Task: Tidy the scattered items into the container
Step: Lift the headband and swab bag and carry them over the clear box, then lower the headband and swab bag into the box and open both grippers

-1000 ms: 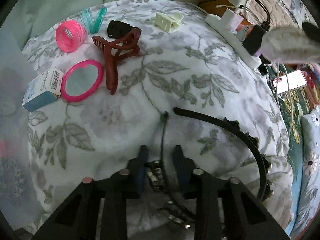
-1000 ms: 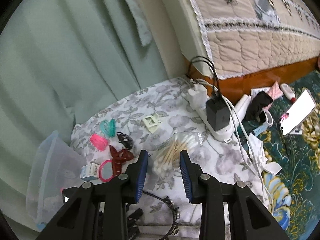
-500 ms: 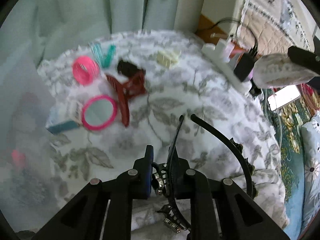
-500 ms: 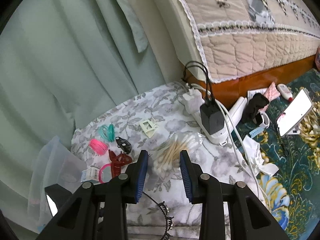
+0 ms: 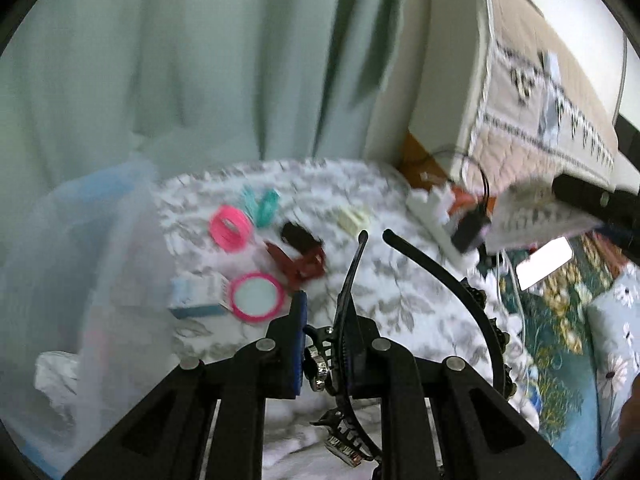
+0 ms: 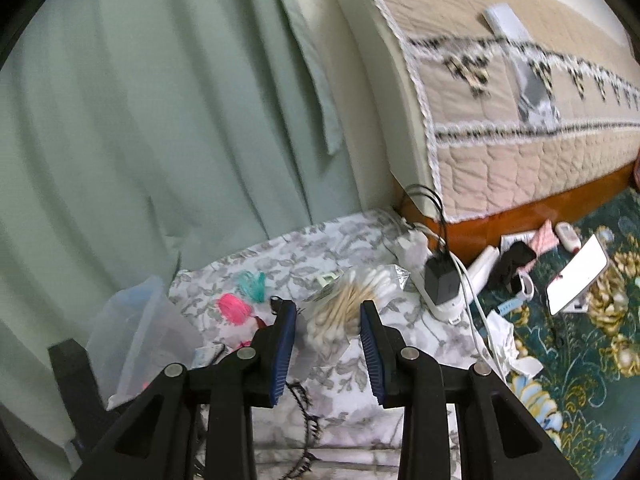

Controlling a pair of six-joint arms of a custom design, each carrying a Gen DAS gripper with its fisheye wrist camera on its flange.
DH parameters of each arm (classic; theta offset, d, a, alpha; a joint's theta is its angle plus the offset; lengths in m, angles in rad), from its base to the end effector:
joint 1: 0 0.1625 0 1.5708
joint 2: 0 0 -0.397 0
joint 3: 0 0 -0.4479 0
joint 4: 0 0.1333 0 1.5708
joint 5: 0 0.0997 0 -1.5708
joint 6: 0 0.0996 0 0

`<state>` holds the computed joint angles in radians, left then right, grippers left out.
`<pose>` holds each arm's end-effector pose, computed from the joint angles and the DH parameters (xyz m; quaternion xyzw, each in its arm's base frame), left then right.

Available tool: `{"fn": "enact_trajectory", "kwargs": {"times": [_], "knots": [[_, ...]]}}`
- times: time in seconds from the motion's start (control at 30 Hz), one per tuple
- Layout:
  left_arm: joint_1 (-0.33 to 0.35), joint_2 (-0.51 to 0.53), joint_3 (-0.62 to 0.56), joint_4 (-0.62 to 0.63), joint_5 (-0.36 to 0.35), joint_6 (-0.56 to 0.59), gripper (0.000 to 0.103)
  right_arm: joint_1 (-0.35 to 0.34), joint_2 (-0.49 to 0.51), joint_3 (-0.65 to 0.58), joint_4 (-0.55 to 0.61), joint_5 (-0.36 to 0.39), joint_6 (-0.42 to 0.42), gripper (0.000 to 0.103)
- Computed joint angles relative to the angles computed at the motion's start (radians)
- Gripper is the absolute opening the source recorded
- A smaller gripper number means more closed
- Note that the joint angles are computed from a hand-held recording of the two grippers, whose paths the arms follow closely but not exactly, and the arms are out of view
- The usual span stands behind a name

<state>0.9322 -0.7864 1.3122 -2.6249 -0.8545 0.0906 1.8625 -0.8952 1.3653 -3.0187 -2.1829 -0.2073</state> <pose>-0.3124 -0.7542 0.2041 0.2369 0.8773 -0.3270 0.2596 0.2946 -0.7165 0.3065 0.0707 -0.8507 0.4587 0.2469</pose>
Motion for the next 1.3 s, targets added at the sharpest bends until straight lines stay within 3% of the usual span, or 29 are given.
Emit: {"fn": "enact_trajectory", "kwargs": {"times": [0.17,0.53,0.97,1.3], "knots": [[-0.004,-0.073,0.060,-0.109,0.005,0.014,0.015,0.037,0.015,-0.003,-0.025,-0.002,-0.043,0.035],[0.005,-0.216,0.180,-0.307,0.093,0.033,0.015,0.112,0.083,-0.053,-0.009,0.054,-0.141,0.035],[0.054,-0.332,0.275,-0.428,0.167,-0.003,0.015,0.177,0.218,-0.176,0.069,0.093,-0.219,0.035],[0.101,-0.376,0.307,-0.441,0.220,-0.078,0.015,0.195,0.322,-0.288,0.173,0.101,-0.242,0.035]]}}
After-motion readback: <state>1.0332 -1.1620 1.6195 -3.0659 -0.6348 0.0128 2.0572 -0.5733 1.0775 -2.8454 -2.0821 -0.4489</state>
